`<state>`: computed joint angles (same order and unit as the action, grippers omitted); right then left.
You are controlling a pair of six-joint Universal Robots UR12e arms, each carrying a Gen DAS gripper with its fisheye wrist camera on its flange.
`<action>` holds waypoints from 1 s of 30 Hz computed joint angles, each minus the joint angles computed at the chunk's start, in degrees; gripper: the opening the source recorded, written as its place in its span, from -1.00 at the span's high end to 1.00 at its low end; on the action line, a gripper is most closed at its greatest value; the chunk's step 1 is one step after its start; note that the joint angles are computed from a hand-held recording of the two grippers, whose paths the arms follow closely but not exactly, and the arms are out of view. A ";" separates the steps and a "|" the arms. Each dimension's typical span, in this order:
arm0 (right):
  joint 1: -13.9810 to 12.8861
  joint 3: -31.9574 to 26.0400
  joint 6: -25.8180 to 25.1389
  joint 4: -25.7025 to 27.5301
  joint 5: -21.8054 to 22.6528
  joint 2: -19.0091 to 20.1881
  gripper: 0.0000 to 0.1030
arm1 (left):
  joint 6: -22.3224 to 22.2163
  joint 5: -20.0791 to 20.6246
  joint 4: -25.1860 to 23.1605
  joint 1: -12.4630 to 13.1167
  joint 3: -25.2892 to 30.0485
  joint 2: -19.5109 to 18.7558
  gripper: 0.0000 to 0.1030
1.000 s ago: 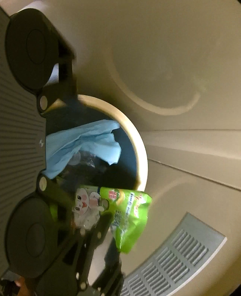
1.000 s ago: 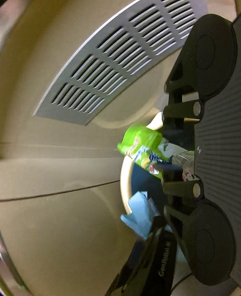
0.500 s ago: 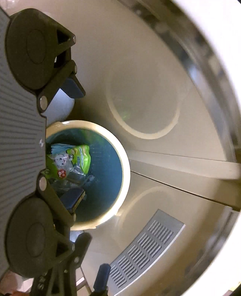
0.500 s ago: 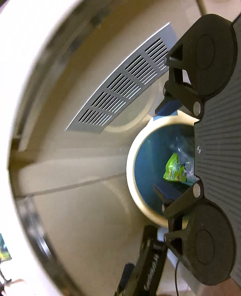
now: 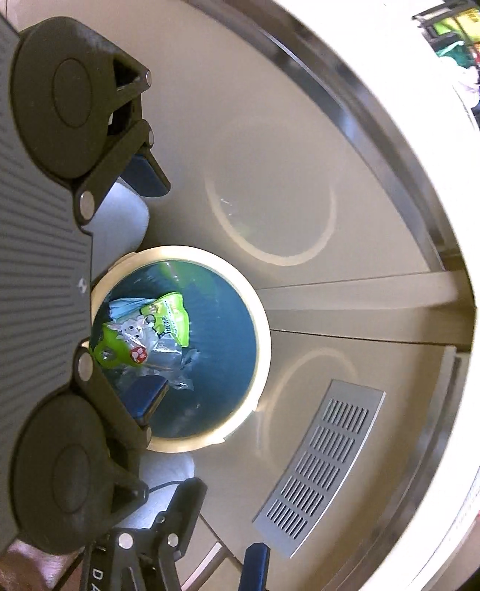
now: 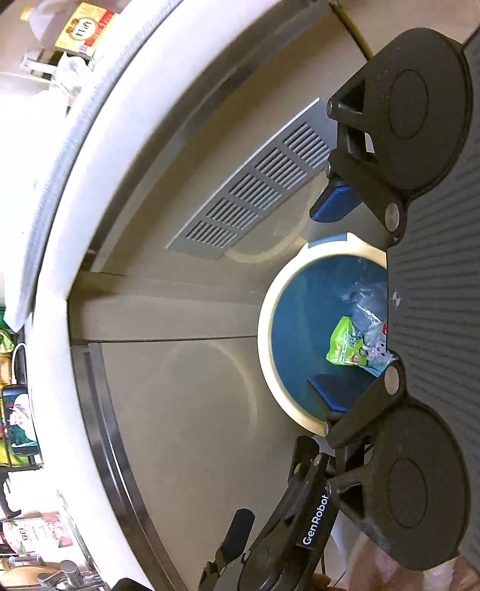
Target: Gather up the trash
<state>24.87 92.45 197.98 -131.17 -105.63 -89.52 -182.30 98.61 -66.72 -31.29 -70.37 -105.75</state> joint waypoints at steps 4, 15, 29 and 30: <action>0.77 0.50 -0.85 -0.60 -1.25 -0.70 -0.76 | 0.76 1.29 2.74 -0.65 -1.04 0.38 -0.99; 1.68 0.26 -1.71 -1.24 -3.25 -0.74 -0.76 | 1.15 2.46 5.30 -0.70 -2.09 1.37 -0.99; 1.72 -0.21 -1.37 -0.34 -3.50 -0.20 -0.76 | 0.73 1.88 4.98 -0.42 -2.16 1.22 -0.99; 1.72 -0.21 -1.22 -0.27 -3.48 -0.19 -0.76 | 0.86 1.87 4.98 -0.44 -2.13 1.18 -0.99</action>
<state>26.58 92.24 196.76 -131.44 -109.11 -89.71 -181.45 100.47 -61.73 -31.72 -72.50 -104.57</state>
